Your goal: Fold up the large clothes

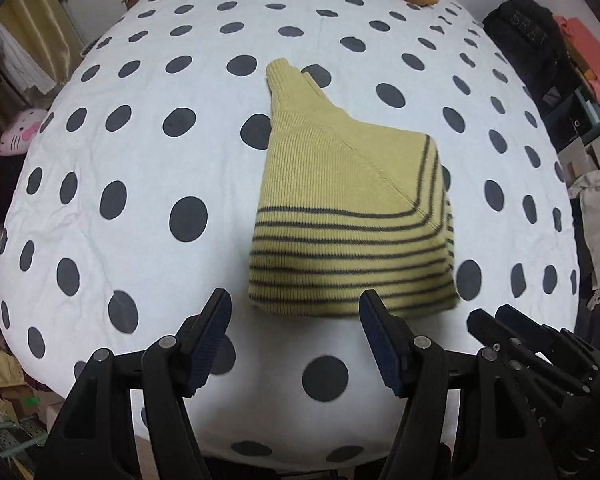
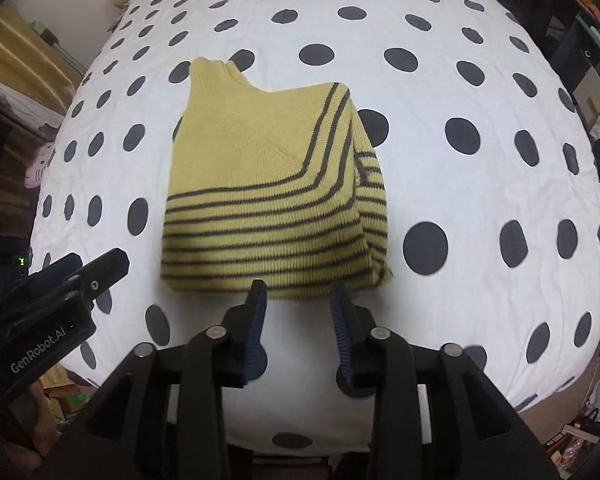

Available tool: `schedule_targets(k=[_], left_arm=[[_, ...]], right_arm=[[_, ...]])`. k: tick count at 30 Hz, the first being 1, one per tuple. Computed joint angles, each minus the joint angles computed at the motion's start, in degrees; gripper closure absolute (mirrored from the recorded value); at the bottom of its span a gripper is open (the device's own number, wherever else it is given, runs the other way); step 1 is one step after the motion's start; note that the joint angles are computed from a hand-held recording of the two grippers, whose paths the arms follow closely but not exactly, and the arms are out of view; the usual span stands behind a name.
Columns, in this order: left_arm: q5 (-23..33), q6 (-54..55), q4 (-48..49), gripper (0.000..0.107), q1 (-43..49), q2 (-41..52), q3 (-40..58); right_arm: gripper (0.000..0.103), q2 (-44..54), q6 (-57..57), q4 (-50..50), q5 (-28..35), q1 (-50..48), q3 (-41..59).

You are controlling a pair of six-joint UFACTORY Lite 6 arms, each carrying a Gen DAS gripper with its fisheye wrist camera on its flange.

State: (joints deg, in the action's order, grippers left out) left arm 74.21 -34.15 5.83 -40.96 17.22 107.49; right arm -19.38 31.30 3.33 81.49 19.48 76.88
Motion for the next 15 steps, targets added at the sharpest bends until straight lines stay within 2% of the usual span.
schedule_targets(k=[3, 10, 15], left_arm=[[0.7, -2.6, 2.0, 0.038, -3.4, -6.5, -5.1], [0.1, -6.5, 2.6, 0.037, -4.2, -15.6, -17.3], [0.5, -7.1, 3.4, 0.036, -3.4, -17.7, -18.4]], right_arm=[[0.056, -2.0, 6.6, -2.7, 3.6, 6.0, 2.0], [0.055, -4.2, 14.9, -4.5, 5.9, 15.7, 1.2], [0.055, -2.0, 17.2, -7.4, 8.0, 20.6, 4.6]])
